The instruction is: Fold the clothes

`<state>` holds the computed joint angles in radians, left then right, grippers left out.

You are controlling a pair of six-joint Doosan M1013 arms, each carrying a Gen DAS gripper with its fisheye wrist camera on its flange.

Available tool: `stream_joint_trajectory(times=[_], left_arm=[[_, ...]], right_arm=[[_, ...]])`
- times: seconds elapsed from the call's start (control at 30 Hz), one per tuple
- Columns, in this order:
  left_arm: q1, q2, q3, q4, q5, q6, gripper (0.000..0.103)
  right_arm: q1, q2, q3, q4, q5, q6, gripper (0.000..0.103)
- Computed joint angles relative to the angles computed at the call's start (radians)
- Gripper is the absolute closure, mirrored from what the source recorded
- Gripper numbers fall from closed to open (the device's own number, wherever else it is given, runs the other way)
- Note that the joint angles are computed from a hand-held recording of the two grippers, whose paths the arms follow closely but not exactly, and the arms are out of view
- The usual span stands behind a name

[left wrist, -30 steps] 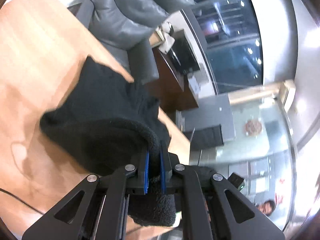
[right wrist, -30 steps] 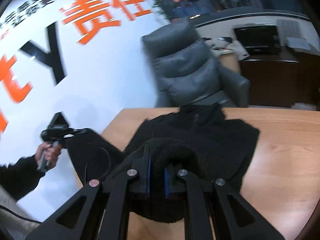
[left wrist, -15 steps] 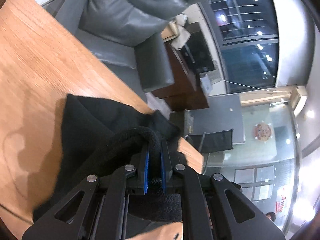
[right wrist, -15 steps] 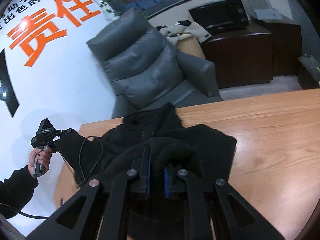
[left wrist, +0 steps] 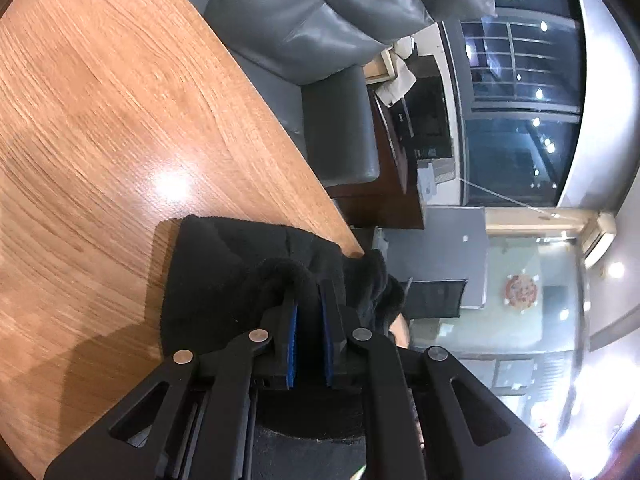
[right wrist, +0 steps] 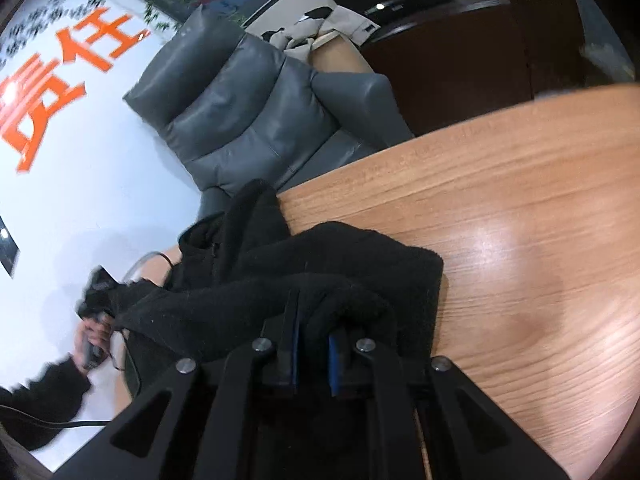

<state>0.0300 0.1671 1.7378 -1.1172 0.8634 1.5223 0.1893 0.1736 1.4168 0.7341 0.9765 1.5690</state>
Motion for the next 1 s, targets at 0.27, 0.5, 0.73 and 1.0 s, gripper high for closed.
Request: stream_joint_trajectory(times=[0.27,0.5,0.73,1.0], left_arm=[[0.018,-0.051,-0.019,0.007,-0.113,-0.002,0.046],[-0.055,-0.099,-0.1,0.379,-0.025,0.102,0.027],[-0.134,-0.046,-0.109,0.537,0.139,0.258,0.027],[-0.185,-0.088,-0.044,0.665,0.079,0.254,0.028]], right_arm=[[-0.026,0.028,-0.076,0.101,0.094,0.025,0.039],[0.036,-0.022,-0.157,-0.057,0.034,-0.193,0.003],[0.109,-0.058,-0.128,-0.2,0.054,-0.344,0.002],[0.249,-0.07,0.011,-0.497,0.135,-0.203,0.005]])
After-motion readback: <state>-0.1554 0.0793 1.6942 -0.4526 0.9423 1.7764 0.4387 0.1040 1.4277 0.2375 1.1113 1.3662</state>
